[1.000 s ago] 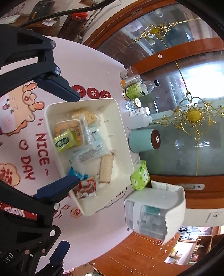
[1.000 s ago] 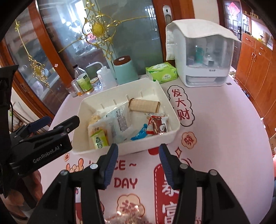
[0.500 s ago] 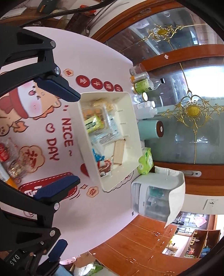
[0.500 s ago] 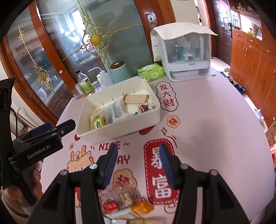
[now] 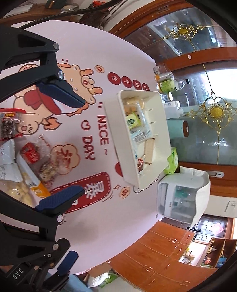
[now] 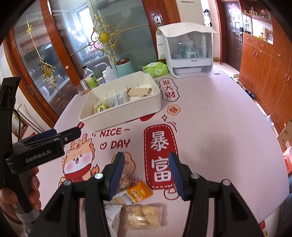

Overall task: Organize snacks
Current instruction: 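Withdraw both open grippers from the tray toward the snack pile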

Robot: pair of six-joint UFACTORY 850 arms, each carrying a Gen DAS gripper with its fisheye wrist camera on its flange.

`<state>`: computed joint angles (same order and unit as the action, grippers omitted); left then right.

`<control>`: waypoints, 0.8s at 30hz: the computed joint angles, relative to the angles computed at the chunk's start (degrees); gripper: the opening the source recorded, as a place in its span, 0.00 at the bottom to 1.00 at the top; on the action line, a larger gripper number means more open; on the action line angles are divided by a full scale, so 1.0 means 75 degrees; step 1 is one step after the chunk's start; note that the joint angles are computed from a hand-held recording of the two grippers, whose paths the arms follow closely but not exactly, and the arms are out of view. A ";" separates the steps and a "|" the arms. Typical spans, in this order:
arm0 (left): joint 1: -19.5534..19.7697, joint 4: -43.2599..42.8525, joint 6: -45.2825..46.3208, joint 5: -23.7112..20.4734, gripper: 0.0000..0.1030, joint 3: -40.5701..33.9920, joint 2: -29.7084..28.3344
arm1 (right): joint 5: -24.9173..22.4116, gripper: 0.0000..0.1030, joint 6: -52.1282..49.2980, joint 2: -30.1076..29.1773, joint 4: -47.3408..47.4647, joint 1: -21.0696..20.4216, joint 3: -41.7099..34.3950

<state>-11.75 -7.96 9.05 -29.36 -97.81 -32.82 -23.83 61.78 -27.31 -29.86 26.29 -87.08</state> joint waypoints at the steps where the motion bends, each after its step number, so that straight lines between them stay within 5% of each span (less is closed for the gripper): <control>1: 0.0004 -0.0057 0.0081 0.0032 0.84 0.0134 0.0064 | 0.0048 0.49 0.0083 0.0047 -0.0075 0.0031 0.0093; 12: 0.0073 -0.0351 0.0465 -0.0009 0.84 0.0928 0.0258 | 0.0443 0.49 0.0742 0.0289 -0.0598 0.0232 0.0845; 24: 0.0159 -0.0556 0.0772 -0.0152 0.84 0.1500 0.0294 | 0.0537 0.49 0.0297 0.0215 0.0160 0.0256 0.1360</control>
<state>-10.56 -12.14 14.84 -30.50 -86.57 -30.62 -19.81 64.01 -25.70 -28.66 28.20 -76.88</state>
